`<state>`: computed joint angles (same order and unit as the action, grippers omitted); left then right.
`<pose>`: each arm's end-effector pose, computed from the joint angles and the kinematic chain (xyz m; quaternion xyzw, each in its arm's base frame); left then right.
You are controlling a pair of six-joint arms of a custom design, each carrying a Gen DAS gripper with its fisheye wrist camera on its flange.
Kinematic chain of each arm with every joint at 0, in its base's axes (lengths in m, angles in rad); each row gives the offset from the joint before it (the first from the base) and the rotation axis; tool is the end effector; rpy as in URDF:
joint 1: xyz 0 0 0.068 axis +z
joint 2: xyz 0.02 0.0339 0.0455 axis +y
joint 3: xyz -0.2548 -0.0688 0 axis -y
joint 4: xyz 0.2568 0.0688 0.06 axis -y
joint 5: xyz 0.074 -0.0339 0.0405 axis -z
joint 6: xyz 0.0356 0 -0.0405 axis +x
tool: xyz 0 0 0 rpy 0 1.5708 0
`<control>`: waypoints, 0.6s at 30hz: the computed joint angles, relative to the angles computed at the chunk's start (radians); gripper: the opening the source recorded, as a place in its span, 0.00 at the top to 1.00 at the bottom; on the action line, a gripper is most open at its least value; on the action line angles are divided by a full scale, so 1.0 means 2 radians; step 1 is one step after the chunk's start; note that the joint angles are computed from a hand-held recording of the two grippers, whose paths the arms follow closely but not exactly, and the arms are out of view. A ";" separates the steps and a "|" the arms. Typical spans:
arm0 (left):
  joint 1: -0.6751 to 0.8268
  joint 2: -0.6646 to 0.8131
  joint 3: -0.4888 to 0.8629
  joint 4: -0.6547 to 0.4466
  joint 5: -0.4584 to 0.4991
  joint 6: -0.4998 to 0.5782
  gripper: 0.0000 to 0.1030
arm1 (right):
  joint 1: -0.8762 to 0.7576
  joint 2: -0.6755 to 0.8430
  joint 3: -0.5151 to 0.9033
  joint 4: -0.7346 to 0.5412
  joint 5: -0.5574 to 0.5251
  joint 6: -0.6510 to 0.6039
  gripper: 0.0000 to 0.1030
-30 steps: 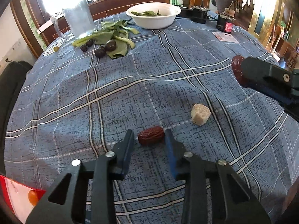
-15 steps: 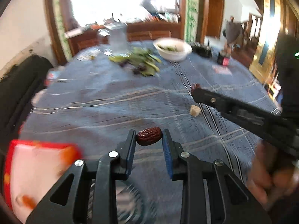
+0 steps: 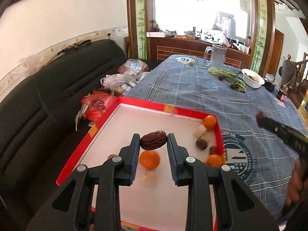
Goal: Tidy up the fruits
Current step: 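Carry both dates into the tray and open both grippers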
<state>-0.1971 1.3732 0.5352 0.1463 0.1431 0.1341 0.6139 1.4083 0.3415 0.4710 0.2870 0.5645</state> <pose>0.2643 -0.0579 0.1429 0.1788 0.8853 -0.0780 0.4222 0.2059 0.1328 0.1084 0.0454 0.8758 0.1526 0.4556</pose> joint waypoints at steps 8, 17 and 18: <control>0.009 0.035 -0.018 0.025 0.027 0.033 0.70 | 0.057 0.109 0.060 -0.028 0.030 0.034 0.86; 0.020 0.062 -0.023 0.041 0.026 0.045 0.70 | 0.122 0.115 0.064 -0.064 0.077 0.081 0.86; 0.023 0.062 -0.025 0.042 0.028 0.046 0.70 | 0.128 0.119 0.070 -0.070 0.083 0.083 0.86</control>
<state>-0.1518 1.4968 0.4844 0.2293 0.1986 0.2264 0.8708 1.6460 0.4806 0.3307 0.4525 0.7306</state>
